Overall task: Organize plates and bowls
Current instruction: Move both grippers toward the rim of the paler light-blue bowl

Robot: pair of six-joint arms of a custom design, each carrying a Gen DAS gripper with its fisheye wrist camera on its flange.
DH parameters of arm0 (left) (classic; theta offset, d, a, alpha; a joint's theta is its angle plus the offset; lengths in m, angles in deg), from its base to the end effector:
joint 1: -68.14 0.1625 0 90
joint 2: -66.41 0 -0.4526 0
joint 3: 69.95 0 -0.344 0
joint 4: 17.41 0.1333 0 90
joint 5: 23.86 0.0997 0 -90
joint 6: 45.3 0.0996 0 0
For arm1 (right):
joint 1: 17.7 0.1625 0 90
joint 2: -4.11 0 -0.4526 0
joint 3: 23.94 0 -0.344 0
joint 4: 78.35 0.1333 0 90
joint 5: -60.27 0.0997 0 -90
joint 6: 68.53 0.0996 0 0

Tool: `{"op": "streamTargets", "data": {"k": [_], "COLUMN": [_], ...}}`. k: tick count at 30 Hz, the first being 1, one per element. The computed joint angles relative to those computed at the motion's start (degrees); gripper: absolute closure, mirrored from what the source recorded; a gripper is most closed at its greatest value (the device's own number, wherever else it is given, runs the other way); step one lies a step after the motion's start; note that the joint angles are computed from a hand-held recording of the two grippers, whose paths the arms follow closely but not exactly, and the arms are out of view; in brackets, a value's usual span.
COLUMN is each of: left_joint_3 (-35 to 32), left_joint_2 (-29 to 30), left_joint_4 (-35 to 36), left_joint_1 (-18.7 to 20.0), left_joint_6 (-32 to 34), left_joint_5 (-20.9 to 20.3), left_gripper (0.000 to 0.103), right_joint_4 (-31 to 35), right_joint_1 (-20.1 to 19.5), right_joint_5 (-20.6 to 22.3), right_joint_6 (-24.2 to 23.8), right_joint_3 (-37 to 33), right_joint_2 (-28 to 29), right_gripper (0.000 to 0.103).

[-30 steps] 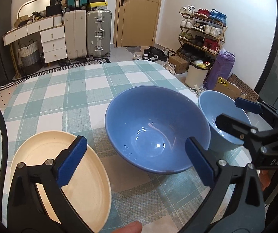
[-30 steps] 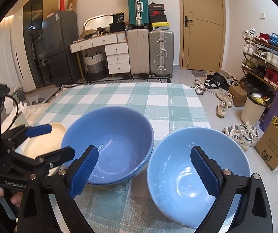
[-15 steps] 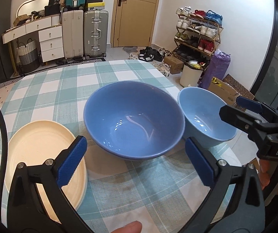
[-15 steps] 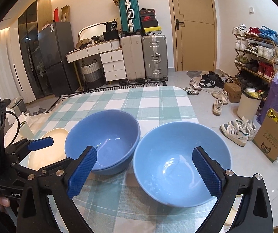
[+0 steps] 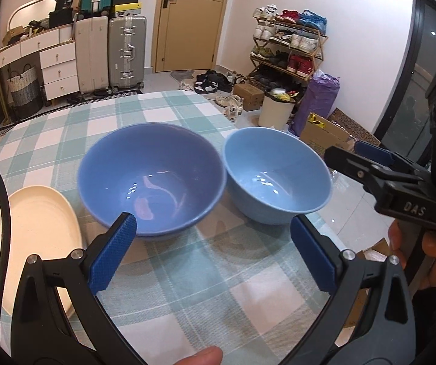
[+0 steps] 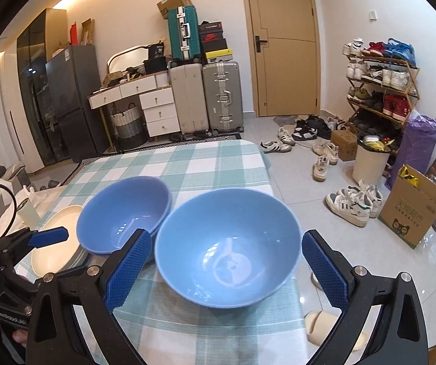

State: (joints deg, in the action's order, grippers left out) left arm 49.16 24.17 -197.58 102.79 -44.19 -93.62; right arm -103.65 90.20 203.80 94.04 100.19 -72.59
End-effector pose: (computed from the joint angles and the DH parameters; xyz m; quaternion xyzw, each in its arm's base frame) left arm -0.3421 -0.4403 0.0637 0.4446 0.8711 -0.1810 0.1034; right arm 0.1595 -0.3206 0.2350 -0.0148 -0.7821 0.5000 0.3716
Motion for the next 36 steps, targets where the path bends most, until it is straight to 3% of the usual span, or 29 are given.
{"op": "streamTargets", "data": {"k": [6, 14, 27, 29, 32, 34, 36], "left_joint_3": [0.6, -1.6, -5.3, -5.3, -5.7, -6.0, -6.6], "left_joint_2": [0.0, 1.0, 5.7, 6.2, 7.0, 7.3, 7.9], "left_joint_4": [0.3, 0.7, 3.3, 2.4, 2.1, 2.6, 3.4], "left_joint_1": [-1.8, -1.3, -1.9, -2.1, -2.2, -2.2, -2.1], "left_joint_6": [-2.5, -5.5, -6.7, -6.8, -6.0, -5.5, -5.4], "left_joint_5": [-2.5, -5.1, -3.3, -3.3, -4.3, -5.5, -6.4], "left_gripper": [0.002, 0.003, 0.003, 0.006, 0.019, 0.037, 0.042], "right_joint_4": [-0.4, 2.4, 5.1, 5.4, 5.5, 5.2, 4.9], "right_joint_1": [-1.2, -3.7, -12.9, -13.5, -14.6, -15.6, -16.6], "right_joint_5": [0.6, 0.9, -6.6, -7.3, -8.7, -10.1, -11.6], "right_joint_6": [0.6, 3.3, 4.7, 4.7, 4.4, 4.0, 3.8], "right_joint_3": [2.5, 4.4, 5.8, 5.4, 5.1, 5.2, 5.4], "right_joint_2": [-4.4, -9.4, -12.0, -11.5, -10.8, -10.8, -10.8], "right_gripper": [0.002, 0.002, 0.002, 0.002, 0.002, 0.002, 0.002]}}
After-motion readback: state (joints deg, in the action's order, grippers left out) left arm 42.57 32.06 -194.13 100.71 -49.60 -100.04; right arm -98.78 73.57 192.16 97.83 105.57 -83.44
